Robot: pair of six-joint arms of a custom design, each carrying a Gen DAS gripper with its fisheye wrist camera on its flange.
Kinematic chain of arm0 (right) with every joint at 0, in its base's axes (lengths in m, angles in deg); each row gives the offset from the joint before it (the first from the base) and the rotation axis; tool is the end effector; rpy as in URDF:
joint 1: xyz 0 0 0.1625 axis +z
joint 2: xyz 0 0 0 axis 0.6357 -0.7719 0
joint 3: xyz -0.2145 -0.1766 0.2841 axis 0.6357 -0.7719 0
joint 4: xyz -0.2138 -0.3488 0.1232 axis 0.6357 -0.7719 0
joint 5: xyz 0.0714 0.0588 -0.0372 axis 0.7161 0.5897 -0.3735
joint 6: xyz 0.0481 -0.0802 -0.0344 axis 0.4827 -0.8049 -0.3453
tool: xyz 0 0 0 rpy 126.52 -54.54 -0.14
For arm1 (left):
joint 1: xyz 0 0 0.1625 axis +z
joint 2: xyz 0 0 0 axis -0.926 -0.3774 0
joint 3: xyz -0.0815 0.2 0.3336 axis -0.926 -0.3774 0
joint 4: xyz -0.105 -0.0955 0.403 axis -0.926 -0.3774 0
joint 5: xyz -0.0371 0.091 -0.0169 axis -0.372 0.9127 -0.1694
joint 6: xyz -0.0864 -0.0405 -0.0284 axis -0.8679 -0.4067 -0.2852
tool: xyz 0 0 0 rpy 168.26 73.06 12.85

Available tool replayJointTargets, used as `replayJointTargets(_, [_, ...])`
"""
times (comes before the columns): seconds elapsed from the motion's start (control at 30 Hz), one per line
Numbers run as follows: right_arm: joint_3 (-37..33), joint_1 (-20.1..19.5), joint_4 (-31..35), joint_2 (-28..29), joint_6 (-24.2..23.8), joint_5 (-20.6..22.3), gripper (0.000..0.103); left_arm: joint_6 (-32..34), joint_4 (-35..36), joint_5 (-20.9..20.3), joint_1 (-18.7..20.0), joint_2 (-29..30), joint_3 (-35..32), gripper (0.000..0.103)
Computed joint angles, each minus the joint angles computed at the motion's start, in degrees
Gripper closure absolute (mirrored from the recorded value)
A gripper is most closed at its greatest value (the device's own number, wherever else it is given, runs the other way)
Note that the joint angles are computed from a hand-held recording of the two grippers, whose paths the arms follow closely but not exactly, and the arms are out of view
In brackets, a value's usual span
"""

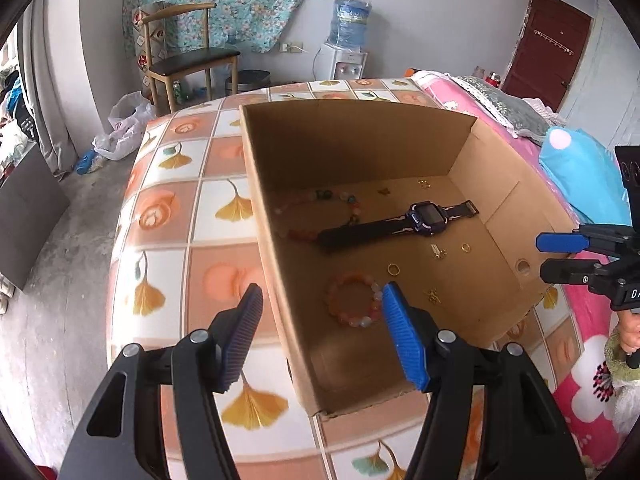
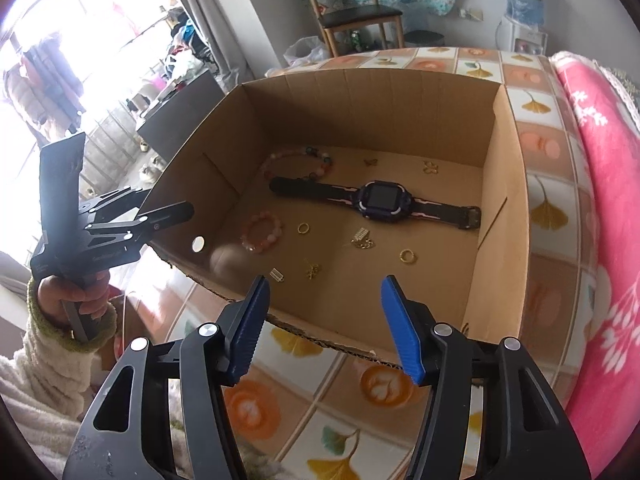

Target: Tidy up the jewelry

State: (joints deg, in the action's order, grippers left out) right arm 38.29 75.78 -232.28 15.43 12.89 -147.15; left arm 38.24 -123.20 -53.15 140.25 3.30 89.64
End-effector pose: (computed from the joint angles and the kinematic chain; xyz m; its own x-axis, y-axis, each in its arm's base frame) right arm 0.4070 -0.6853 0.0822 -0.8646 -0.0675 0.4978 -0.3030 0.8605 -0.4096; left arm -0.0717 -0.7807 0.4585 -0.6455 0.6122 -0.4567 0.7293 0.6717 -0.1303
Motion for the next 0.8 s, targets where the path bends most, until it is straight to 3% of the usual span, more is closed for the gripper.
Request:
replayJointTargets(0.13, [1.01,0.52,-4.1,0.42,-1.3,-1.3,0.049,0.16,-3.6,-0.58,0.23,-2.93,4.48,0.042])
replayJointTargets(0.27, [2.29,1.83,-14.04,1.44,-5.16,-5.84,0.045,4.48,-16.92,-2.62,-0.24,-8.38,13.33,0.04])
replayJointTargets(0.3, [3.54,2.31,-17.99,1.25,-6.59,-5.8,0.043,4.68,-18.9,-4.08,-0.28,-9.85,14.96,0.037])
replayJointTargets(0.37, [6.19,3.41,-25.42,0.91,-8.73,-6.28,0.028,4.35,-20.71,-7.01,-0.36,-12.46,17.43,0.023])
replayJointTargets(0.47, [9.97,5.2,-33.52,0.61,-9.77,-7.66,0.02,3.18,-21.92,-10.54,-0.47,-16.57,21.67,0.012])
replayJointTargets(0.53, [11.7,5.92,-35.04,0.38,-8.91,-8.81,0.015,1.81,-22.3,-11.49,-0.89,-19.15,24.97,0.005])
replayJointTargets(0.6, [12.74,6.55,-35.25,0.36,-8.11,-10.18,0.012,0.46,-22.57,-11.22,-1.45,-21.08,27.8,0.005])
replayJointTargets(0.7, [11.4,7.5,-34.89,2.13,-8.55,-15.62,0.008,-1.34,-22.83,-10.3,-2.31,-22.82,30.88,0.005])
replayJointTargets(0.8, [9.86,8.39,-35.48,4.16,-8.92,-21.06,0.008,-3.86,-27.05,-6.13,-3.78,-24.26,34.95,0.005])
